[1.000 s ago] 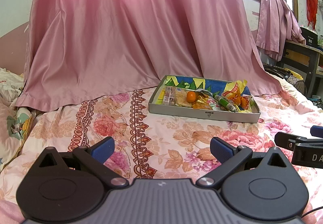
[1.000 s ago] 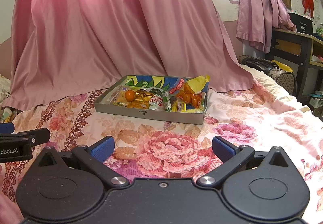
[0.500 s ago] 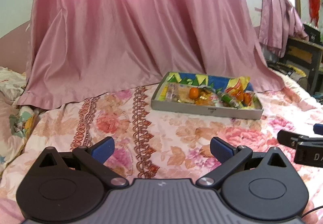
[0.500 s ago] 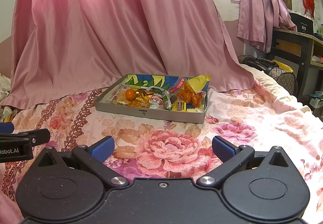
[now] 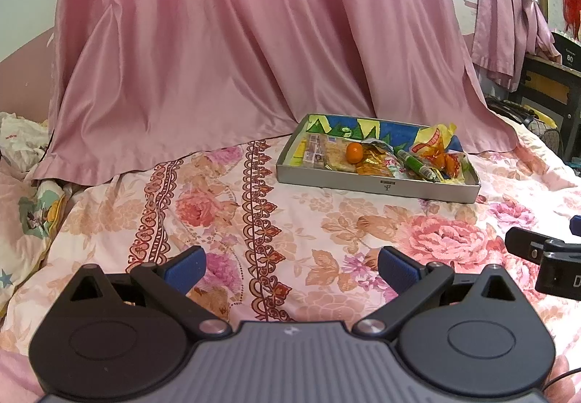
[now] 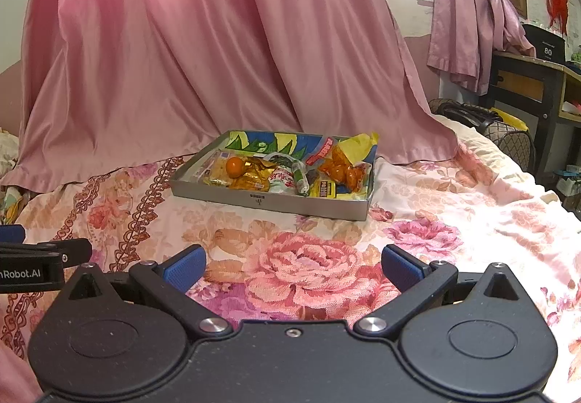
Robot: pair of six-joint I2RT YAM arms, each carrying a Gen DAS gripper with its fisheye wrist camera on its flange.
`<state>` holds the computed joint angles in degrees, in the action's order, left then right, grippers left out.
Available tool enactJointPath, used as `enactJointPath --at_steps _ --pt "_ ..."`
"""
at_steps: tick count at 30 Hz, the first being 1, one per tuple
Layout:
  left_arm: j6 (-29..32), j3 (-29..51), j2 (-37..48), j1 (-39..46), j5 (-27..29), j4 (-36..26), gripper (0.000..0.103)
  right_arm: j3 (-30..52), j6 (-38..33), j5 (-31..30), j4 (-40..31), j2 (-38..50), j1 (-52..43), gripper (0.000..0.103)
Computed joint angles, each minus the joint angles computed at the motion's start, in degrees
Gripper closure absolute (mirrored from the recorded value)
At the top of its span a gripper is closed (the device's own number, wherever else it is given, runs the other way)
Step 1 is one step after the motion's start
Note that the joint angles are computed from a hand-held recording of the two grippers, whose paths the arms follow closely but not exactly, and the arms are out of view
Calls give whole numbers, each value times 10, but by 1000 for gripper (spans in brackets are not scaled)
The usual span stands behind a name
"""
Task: Organize snacks
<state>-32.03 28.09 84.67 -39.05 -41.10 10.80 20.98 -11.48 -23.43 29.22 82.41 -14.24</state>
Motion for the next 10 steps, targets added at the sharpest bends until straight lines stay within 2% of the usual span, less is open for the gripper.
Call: enactJointPath --at_steps 10 --pt "1 9 3 6 2 -10 0 -3 -2 1 1 -1 0 1"
